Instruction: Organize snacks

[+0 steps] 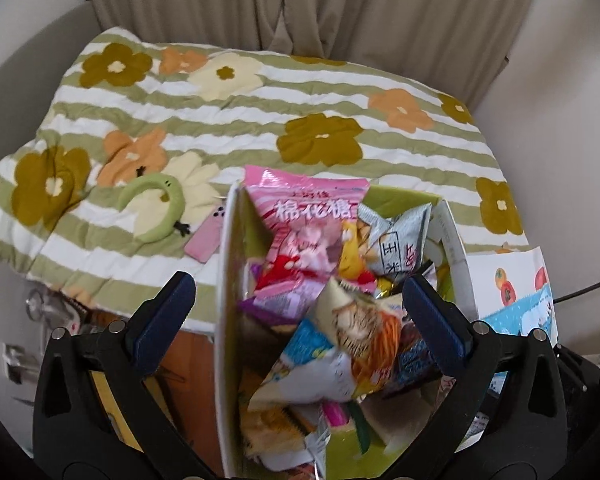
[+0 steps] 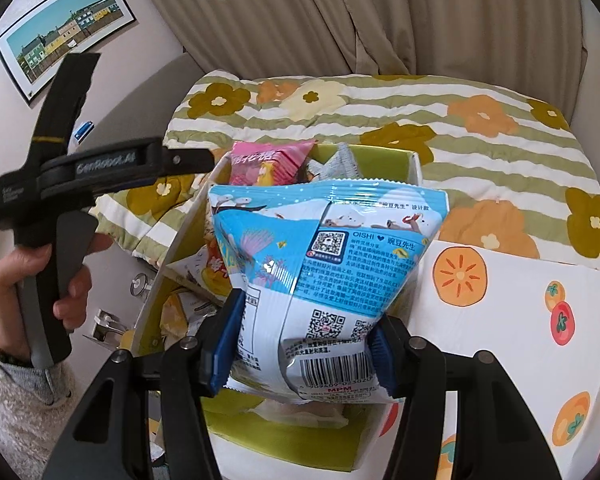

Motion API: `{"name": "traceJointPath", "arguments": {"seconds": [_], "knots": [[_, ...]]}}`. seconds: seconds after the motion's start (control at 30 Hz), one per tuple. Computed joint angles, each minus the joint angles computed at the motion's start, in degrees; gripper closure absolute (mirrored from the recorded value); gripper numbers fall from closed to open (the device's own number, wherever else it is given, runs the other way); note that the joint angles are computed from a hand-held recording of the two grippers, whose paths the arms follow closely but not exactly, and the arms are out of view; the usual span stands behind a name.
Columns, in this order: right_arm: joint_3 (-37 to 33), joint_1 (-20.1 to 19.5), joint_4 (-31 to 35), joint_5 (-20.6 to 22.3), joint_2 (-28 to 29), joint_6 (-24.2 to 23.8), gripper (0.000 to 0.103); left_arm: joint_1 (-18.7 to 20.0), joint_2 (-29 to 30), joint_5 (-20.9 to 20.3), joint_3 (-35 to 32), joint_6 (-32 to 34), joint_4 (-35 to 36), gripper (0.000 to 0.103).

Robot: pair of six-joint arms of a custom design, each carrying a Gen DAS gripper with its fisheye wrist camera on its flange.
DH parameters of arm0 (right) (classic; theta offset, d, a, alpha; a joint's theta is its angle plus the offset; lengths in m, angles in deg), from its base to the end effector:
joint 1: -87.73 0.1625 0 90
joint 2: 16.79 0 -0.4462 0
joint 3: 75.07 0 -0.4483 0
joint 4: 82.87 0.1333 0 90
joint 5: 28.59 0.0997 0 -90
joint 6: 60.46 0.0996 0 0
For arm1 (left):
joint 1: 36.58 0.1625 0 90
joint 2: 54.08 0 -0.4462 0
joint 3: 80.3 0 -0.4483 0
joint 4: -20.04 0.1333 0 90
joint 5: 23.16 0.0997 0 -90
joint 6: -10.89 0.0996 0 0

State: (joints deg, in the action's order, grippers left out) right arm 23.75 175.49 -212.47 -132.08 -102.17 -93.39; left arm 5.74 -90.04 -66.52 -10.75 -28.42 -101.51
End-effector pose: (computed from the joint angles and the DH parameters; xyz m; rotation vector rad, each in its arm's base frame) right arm 0.0864 -0.6080 0.4601 0.6520 -2.6603 0.5086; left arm -0.4765 -0.7121 0.1046 0.1967 2.4313 -0.6922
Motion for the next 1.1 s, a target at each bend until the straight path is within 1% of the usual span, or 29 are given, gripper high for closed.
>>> {"name": "traceJointPath", "arguments": {"seconds": [0.17, 0.2, 0.23, 0.27, 0.3, 0.37, 0.53, 0.7, 0.87, 1.03, 1.1], "knots": [[1.3, 1.0, -0.3, 0.2, -0.1, 1.0, 0.049, -0.8, -1.6, 1.0, 2.5, -0.1, 0.0, 0.0], [1.8, 1.1, -0.5, 0.1, -0.1, 1.0, 0.044, -0.9, -1.9, 1.1, 2.8, 0.0, 0.1, 0.0], [2.3, 1.4, -1.0, -0.5, -0.2, 0.8, 0.026, -0.9, -2.2, 1.2, 3.2, 0.0, 0.1, 0.0], [3.3, 1.6, -2.3, -1.5, -0.5, 0.5, 0.014, -1.1, -2.6, 1.3, 3.8, 0.0, 0.0, 0.0], [4.4, 1.7, -3.4, -1.6, -1.1, 0.2, 0.0, -1.2, -2.8, 1.3, 4.1, 0.0, -0.1, 0.0], [6.4, 1.1, -5.3, 0.3, -2.7, -0.7, 0.0, -1.3, -3.2, 1.2, 4.9, -0.2, -0.3, 0.0], [7.3, 1.2, -6.4, -1.7, -3.6, -1.3, 0.0, -1.8, -4.3, 1.0, 7.0, -2.6, -0.7, 0.0], [7.5, 0.7, -6.3, -0.1, -5.3, -1.6, 0.0, -3.9, -5.6, 3.0, 8.5, -5.5, 1.0, 0.0], [8.3, 0.4, -7.6, 1.7, -8.7, -3.0, 0.0, -7.4, -6.0, 5.5, 9.4, -7.4, 1.9, 0.0], [8.5, -0.4, -8.9, 4.0, -13.3, -3.4, 0.0, -12.6, -6.0, 8.7, 10.6, -8.8, 0.9, 0.0], [8.6, -0.7, -9.7, 3.9, -15.5, -3.6, 0.0, -14.9, -5.9, 10.0, 11.0, -10.2, 1.1, 0.0]]}}
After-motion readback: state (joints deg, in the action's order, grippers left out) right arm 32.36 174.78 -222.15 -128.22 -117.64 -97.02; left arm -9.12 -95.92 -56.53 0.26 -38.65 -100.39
